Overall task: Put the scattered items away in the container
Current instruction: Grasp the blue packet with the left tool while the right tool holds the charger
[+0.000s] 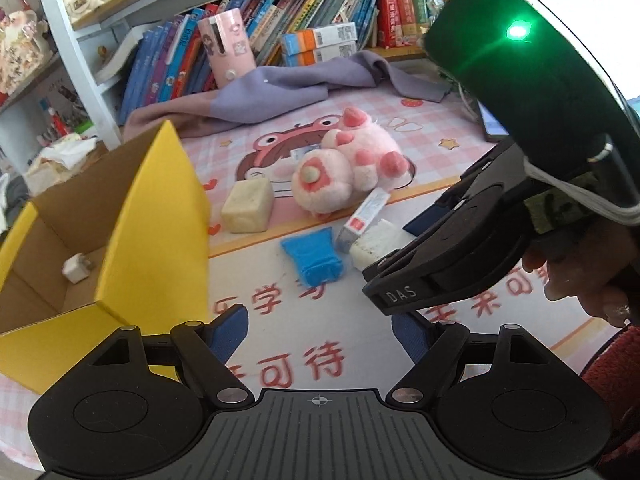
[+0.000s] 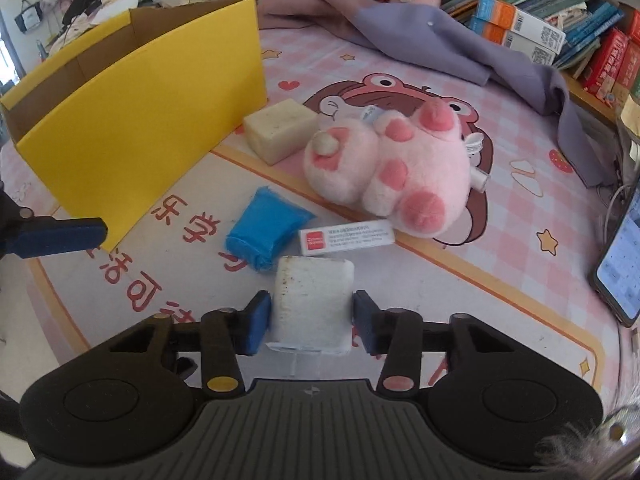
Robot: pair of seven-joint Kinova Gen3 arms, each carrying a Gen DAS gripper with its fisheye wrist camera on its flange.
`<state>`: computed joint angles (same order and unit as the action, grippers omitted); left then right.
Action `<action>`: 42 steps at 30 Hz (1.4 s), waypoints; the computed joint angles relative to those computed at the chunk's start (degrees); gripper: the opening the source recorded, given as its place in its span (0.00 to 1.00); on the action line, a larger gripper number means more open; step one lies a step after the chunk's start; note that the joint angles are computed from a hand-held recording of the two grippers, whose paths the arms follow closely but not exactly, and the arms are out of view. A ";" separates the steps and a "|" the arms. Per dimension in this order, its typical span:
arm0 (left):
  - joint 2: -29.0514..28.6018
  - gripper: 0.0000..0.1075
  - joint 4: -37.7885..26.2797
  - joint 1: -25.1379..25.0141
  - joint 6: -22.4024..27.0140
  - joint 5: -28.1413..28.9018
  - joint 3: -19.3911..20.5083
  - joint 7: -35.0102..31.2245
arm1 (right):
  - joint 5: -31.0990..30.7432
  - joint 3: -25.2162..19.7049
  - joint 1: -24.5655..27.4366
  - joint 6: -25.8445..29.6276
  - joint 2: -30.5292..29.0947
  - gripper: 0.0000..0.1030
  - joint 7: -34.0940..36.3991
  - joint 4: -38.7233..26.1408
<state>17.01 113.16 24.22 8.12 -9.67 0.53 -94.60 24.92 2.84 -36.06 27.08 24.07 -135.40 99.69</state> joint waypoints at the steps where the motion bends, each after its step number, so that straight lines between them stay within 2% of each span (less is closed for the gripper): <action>1: 0.38 0.75 -0.44 0.35 0.12 -0.10 -0.17 0.07 | 0.90 0.81 -0.54 -0.43 -0.35 0.40 -0.68 0.65; 3: 1.19 0.68 -1.32 1.12 0.34 -0.58 -0.58 0.01 | 2.00 1.47 -0.41 -1.56 -1.32 0.40 -1.18 2.12; 8: 3.67 0.64 -4.40 1.71 1.55 0.05 -1.33 1.29 | 5.67 3.39 -0.91 -0.01 -2.83 0.40 -4.85 4.19; 10: 4.95 0.62 -6.03 2.60 1.99 0.19 -2.54 2.78 | 5.77 2.84 0.41 -0.14 -3.48 0.40 -5.83 5.17; 16: 9.26 0.50 -12.28 1.72 5.69 2.04 -2.42 7.10 | 6.67 1.48 1.92 -0.96 -3.98 0.40 -6.86 6.45; 22: 11.78 0.44 -15.81 -0.20 7.89 4.13 -0.46 11.02 | 6.72 0.66 3.08 -1.99 -3.88 0.40 -5.82 6.89; 26: 13.40 0.40 -18.18 1.47 11.29 2.53 -1.91 13.29 | 5.72 0.48 3.43 -1.98 -3.55 0.41 -4.66 6.68; 32: 13.50 0.30 -17.26 2.85 9.21 0.36 -3.42 16.33 | 4.70 0.71 3.31 -1.50 -2.82 0.42 -3.73 6.01; 36: 12.87 0.28 -16.96 0.63 9.69 0.81 -0.92 15.42 | 4.87 1.19 2.71 -1.57 -2.79 0.40 -3.92 5.97; 42: 9.71 0.28 -12.76 -1.53 4.95 1.44 1.29 12.44 | 7.87 3.17 0.04 -2.10 -3.84 0.40 -8.54 7.34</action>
<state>26.72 100.40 22.69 13.07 -8.22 1.82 -82.16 32.78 6.01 -36.02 24.99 20.23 -143.94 107.03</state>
